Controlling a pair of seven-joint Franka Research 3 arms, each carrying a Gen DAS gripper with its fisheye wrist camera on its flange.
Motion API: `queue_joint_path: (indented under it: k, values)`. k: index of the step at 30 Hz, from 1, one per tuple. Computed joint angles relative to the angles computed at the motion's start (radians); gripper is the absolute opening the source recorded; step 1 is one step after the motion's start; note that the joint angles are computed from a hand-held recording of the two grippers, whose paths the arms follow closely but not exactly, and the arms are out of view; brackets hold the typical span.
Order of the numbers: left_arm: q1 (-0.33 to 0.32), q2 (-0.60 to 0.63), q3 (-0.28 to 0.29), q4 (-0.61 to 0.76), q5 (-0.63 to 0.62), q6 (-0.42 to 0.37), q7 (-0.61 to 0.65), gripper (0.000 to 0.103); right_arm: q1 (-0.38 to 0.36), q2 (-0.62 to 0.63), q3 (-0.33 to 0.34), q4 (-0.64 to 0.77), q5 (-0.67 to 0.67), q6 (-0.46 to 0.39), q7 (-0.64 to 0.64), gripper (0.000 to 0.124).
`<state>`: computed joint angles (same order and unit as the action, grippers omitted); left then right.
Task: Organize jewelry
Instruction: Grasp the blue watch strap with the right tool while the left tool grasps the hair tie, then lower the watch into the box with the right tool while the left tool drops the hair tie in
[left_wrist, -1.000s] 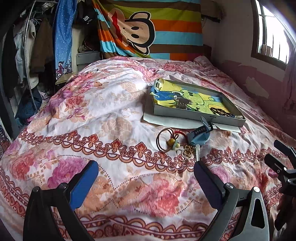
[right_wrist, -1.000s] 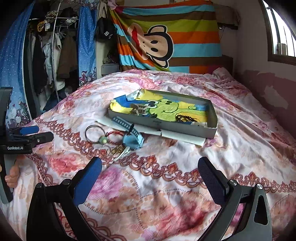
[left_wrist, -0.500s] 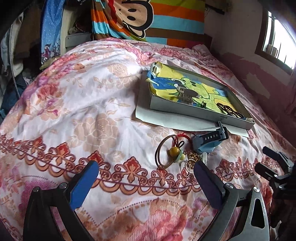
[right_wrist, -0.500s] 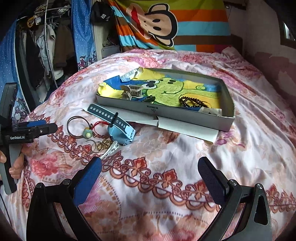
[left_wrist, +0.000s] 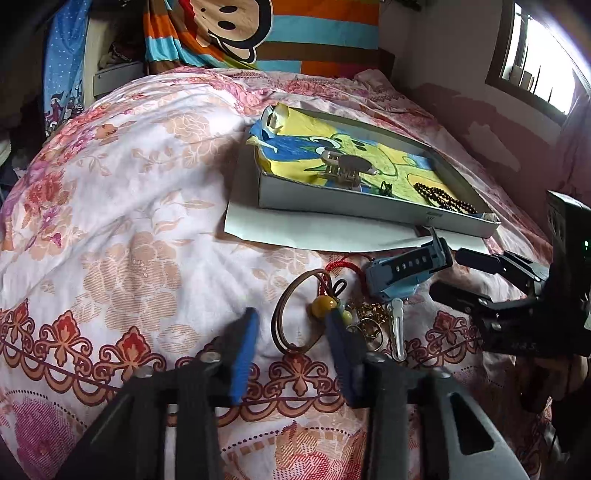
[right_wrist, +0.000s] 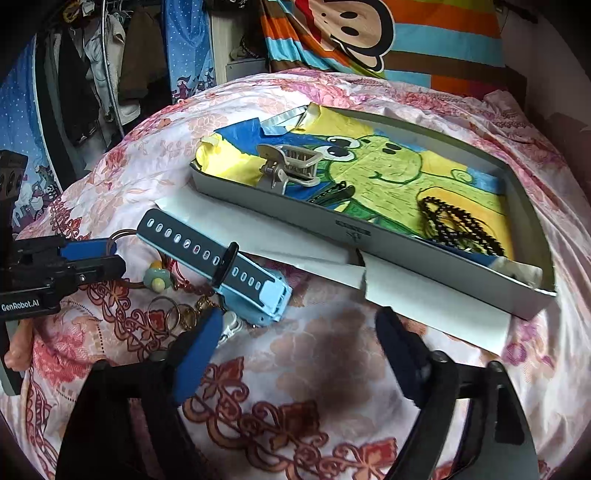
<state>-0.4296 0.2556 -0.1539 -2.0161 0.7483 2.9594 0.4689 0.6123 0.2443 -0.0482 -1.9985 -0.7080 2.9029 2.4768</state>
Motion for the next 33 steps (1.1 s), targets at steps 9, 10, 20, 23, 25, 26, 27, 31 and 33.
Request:
queue_joint_path:
  k: [9, 10, 20, 23, 25, 26, 27, 31, 33]
  values:
    - [0.009, 0.006, 0.001, -0.009, -0.026, 0.008, -0.018, 0.006, 0.03, 0.074, -0.036, 0.041, 0.092, 0.088, -0.077, 0.021]
    - [0.005, 0.006, 0.004, -0.009, -0.022, 0.007, -0.023, 0.006, 0.047, 0.076, -0.057, 0.038, 0.088, 0.103, -0.069, 0.016]
    - [0.011, -0.027, -0.014, 0.001, 0.008, -0.021, -0.052, 0.005, 0.215, 0.054, -0.26, -0.004, -0.011, 0.216, 0.063, 0.004]
    - [0.02, -0.044, -0.032, 0.007, -0.03, -0.032, -0.02, 0.005, 0.184, 0.028, -0.223, -0.022, 0.033, 0.229, 0.034, 0.004]
    - [0.026, -0.05, -0.045, 0.025, -0.061, -0.039, 0.005, 0.005, 0.195, 0.007, -0.237, -0.035, 0.038, 0.238, 0.035, 0.004]
    - [0.028, -0.048, -0.048, 0.037, -0.073, -0.04, 0.015, 0.005, 0.21, -0.008, -0.254, -0.04, 0.022, 0.237, 0.046, 0.004]
    - [0.027, -0.045, -0.051, 0.058, -0.081, -0.043, 0.025, 0.005, 0.217, -0.025, -0.264, -0.044, 0.001, 0.231, 0.058, 0.004]
    - [0.008, -0.015, -0.042, 0.141, -0.077, -0.045, 0.034, 0.005, 0.213, -0.085, -0.271, -0.037, -0.129, 0.149, 0.129, 0.004]
    - [0.008, 0.023, -0.05, 0.208, -0.104, -0.043, 0.066, 0.005, 0.202, -0.104, -0.266, -0.021, -0.179, 0.084, 0.155, 0.004]
